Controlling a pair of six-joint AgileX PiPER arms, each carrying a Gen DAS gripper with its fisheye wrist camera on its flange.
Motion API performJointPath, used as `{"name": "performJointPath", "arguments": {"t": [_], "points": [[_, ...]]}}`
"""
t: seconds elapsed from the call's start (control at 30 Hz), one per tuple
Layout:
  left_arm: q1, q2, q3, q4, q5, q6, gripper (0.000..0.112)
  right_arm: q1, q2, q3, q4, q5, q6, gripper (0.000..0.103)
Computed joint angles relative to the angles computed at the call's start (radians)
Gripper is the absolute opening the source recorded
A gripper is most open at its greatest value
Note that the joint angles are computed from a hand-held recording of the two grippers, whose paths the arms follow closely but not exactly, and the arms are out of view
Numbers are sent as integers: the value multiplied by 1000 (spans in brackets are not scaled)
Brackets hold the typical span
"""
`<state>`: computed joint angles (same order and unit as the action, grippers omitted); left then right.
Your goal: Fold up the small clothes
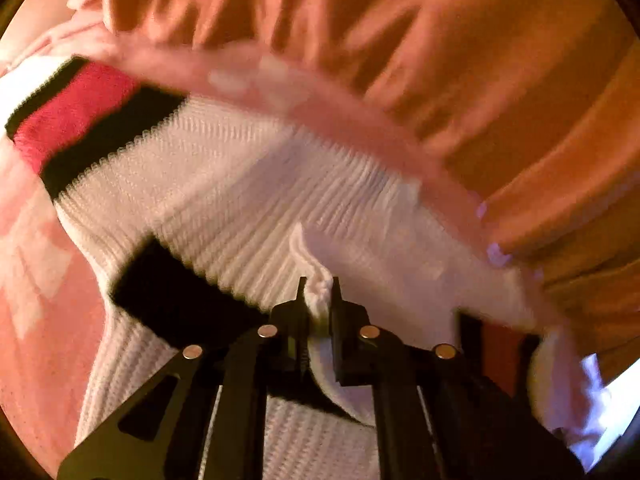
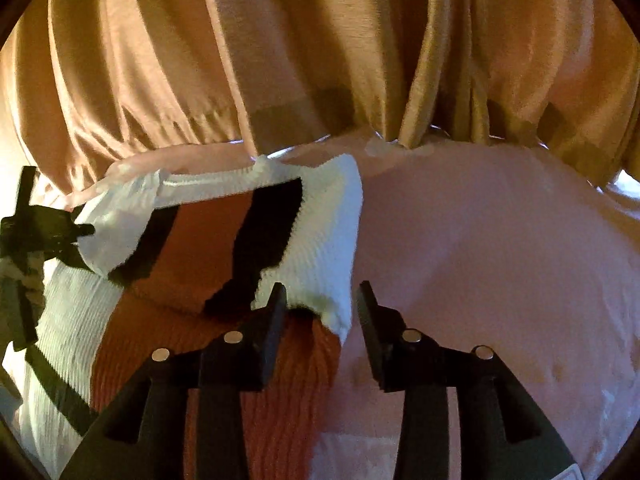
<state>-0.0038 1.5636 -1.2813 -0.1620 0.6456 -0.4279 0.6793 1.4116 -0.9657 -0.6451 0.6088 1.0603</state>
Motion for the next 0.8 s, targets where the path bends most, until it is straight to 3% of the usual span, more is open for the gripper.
{"name": "performJointPath", "arguments": {"t": [0.13, 0.2, 0.27, 0.37, 0.53, 0.6, 0.67, 0.77, 0.8], "points": [[20, -59, -33, 40, -24, 45, 8, -76, 84, -97, 63, -70, -96, 36], [16, -25, -76, 134, -12, 20, 8, -129, 150, -162, 205, -130, -225, 35], [34, 40, -114, 93, 28, 88, 8, -151, 229, -226, 337, -155, -353, 32], [30, 97, -100, 130, 32, 77, 8, -158, 407, -364, 418, -37, -482, 13], [60, 117, -39, 119, -3, 89, 12, -167, 359, -327, 367, -76, -390, 9], [93, 118, -27, 30, -7, 171, 14, -154, 415, -360, 293, -4, -388, 8], [147, 105, -23, -89, 17, 265, 21, -145, 413, -363, 269, 16, -380, 6], [291, 39, 11, -291, 38, 415, 54, -82, 335, -338, 175, 47, -254, 17], [338, 13, 26, -315, 27, 425, 70, -60, 302, -314, 153, 39, -228, 19]]}}
